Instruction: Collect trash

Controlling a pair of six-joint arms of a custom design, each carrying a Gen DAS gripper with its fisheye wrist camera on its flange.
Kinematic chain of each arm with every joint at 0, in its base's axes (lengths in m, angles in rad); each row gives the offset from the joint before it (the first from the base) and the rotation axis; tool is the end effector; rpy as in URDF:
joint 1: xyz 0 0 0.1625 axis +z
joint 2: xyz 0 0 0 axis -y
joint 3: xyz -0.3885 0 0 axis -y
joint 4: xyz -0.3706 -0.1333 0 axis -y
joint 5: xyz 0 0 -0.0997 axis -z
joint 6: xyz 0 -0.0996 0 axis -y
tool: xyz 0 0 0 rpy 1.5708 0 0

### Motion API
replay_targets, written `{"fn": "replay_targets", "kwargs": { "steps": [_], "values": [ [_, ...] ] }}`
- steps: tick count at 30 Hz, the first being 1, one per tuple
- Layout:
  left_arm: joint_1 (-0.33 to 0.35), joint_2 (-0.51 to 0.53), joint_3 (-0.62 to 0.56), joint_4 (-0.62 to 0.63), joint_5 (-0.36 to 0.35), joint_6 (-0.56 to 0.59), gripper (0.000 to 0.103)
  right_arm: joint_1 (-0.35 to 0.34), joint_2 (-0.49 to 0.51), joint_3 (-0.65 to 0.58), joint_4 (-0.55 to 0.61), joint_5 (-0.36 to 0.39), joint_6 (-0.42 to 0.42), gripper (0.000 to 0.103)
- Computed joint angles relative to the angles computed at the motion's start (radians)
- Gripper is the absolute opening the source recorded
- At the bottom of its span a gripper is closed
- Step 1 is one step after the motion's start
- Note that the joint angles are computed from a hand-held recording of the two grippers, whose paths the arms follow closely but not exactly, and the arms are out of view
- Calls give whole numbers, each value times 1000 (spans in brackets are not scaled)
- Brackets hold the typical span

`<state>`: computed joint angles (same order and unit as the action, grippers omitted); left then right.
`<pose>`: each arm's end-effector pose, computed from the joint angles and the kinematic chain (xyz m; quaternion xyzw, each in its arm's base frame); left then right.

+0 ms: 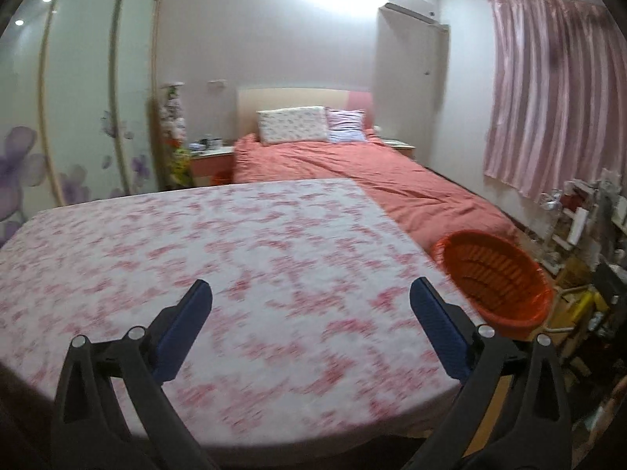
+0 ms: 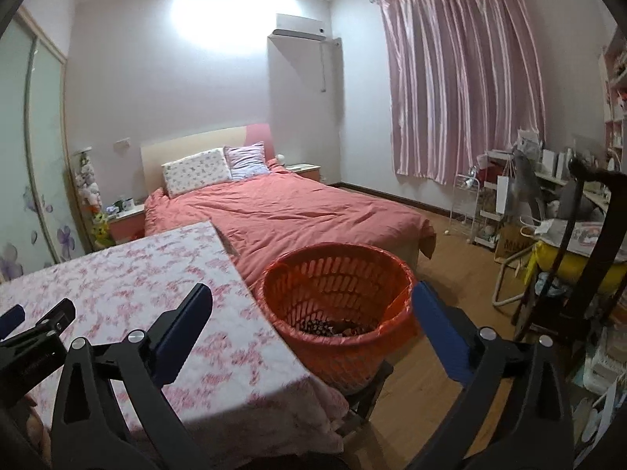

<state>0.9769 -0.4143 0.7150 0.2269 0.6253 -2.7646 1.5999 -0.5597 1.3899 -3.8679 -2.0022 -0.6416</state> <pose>-0.2198 -0.7080 0.0936 0.1595 0.7886 -0.4837 0.3444 0.1114 -0.6766 0.1850 0.1035 -0.7324 0.5756 0.3487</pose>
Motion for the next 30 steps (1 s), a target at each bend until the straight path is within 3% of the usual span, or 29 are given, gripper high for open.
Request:
{"fn": "replay_targets", "kwargs": {
  "steps": [7,15,30],
  "values": [
    [-6,-106,201,-104,-41,-33,99,15,20,34,-83,-11,-67,101],
    [-14,-151,301,-192,-60,-16,99,38,75,2,-168,-91,-147,101],
    [-9,-151,298,-160,-67,-67,99,39,36,27,4,-198,-25,101]
  ]
}}
